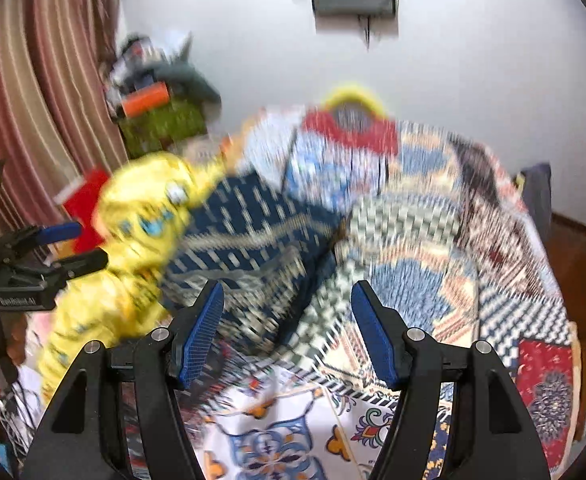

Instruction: Fold large clothes

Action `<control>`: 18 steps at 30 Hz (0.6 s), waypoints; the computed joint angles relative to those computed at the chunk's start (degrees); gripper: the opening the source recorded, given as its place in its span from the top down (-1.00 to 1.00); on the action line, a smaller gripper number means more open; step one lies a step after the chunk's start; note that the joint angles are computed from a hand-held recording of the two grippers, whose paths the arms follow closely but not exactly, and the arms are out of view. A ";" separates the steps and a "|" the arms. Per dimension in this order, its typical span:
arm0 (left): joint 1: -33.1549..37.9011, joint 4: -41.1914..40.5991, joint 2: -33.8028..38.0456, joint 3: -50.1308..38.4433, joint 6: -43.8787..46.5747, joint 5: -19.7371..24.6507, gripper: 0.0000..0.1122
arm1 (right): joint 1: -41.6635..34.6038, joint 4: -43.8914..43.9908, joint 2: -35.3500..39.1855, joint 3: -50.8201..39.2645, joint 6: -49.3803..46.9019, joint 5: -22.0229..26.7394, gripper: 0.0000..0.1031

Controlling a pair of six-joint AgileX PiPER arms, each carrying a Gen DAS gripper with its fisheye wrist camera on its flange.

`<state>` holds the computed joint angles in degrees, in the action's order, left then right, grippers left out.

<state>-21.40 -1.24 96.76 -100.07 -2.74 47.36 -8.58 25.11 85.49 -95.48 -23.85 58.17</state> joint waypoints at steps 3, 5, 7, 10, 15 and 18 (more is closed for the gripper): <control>-3.03 4.01 -6.27 1.87 -3.08 -2.88 -0.67 | -1.05 3.49 -6.29 -0.29 -0.45 -0.53 -0.21; -6.07 7.69 -10.65 2.87 -6.83 -4.78 -0.67 | -1.16 4.69 -9.65 0.04 -0.59 -1.58 -0.21; -8.34 9.19 -14.28 3.68 -9.08 -6.33 -0.67 | -1.52 6.55 -13.72 1.08 -1.11 -3.09 -0.21; -13.15 16.85 -19.98 6.63 -16.45 -9.02 -0.67 | -2.17 9.94 -18.57 2.93 -1.98 -4.95 -0.21; -23.43 37.75 -27.18 12.08 -34.52 -9.90 -0.67 | -1.06 11.08 -24.86 6.44 -1.86 -7.88 -0.21; -29.18 48.54 -29.18 13.97 -43.03 -7.52 -0.67 | 3.40 5.02 -27.59 8.74 2.36 -11.97 -0.21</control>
